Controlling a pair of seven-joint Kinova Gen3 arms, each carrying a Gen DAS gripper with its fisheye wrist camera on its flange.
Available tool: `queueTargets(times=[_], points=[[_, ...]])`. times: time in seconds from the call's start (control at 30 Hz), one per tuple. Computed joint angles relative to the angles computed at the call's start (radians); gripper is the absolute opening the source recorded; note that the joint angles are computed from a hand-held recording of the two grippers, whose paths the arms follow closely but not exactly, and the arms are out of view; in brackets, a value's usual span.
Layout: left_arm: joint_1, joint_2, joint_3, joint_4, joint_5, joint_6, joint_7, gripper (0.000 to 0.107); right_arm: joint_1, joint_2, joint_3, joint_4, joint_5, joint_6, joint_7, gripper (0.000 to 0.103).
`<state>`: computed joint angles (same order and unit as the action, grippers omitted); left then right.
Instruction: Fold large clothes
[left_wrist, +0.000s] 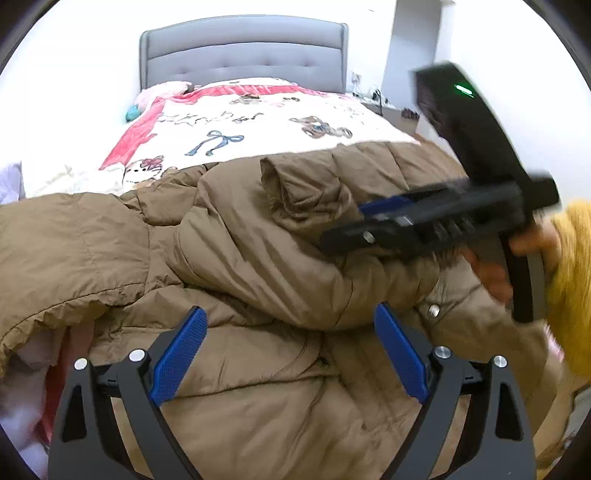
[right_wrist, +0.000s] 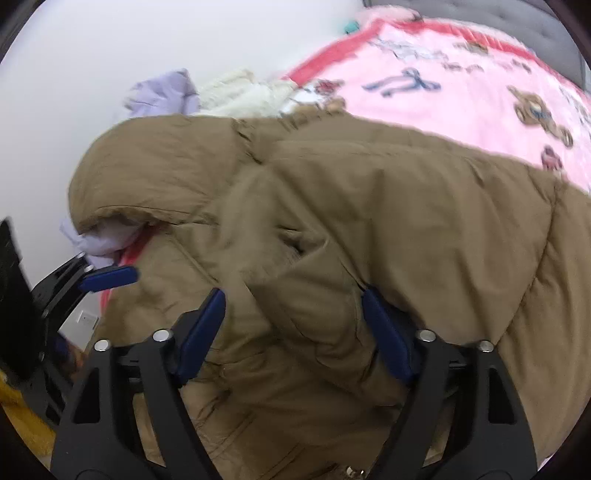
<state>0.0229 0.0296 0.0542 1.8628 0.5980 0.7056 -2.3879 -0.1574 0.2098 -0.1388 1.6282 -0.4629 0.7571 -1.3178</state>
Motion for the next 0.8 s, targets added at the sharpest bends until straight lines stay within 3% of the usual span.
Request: queueTargets(times=[0.1, 0.17, 0.27, 0.33, 0.43, 0.5, 0.57, 0.7, 0.8], points=[[-0.009, 0.023, 0.0, -0.045, 0.04, 0.046, 0.005, 0.09, 0.113, -0.075, -0.109, 0.046, -0.006, -0.032, -0.036, 0.072], [-0.019, 0.046, 0.004, -0.082, 0.083, 0.083, -0.004, 0.09, 0.205, -0.154, -0.191, 0.102, 0.057, -0.079, -0.117, 0.073], [-0.098, 0.112, 0.107, -0.155, 0.096, 0.154, 0.054, 0.09, 0.344, -0.253, -0.301, 0.168, 0.177, -0.098, -0.239, 0.074], [-0.099, 0.143, 0.134, -0.171, 0.115, 0.142, 0.108, 0.09, 0.437, -0.312, -0.365, 0.2, 0.258, -0.059, -0.321, 0.074], [0.015, 0.152, 0.048, -0.156, 0.13, 0.056, 0.23, 0.09, 0.55, -0.356, -0.443, 0.216, 0.368, 0.039, -0.443, 0.074], [0.063, 0.199, -0.003, -0.169, 0.177, 0.066, 0.311, 0.09, 0.548, -0.378, -0.432, 0.241, 0.427, 0.079, -0.524, 0.074], [0.055, 0.221, 0.001, -0.18, 0.191, 0.086, 0.392, 0.087, 0.492, -0.392, -0.393, 0.265, 0.509, 0.112, -0.592, 0.075], [-0.021, 0.229, 0.099, -0.147, 0.216, 0.047, 0.454, 0.078, 0.42, -0.39, -0.388, 0.311, 0.656, 0.152, -0.694, 0.078], [-0.005, 0.217, 0.106, -0.129, 0.208, 0.002, 0.467, 0.067, 0.427, -0.349, -0.478, 0.324, 0.777, 0.19, -0.769, 0.078]])
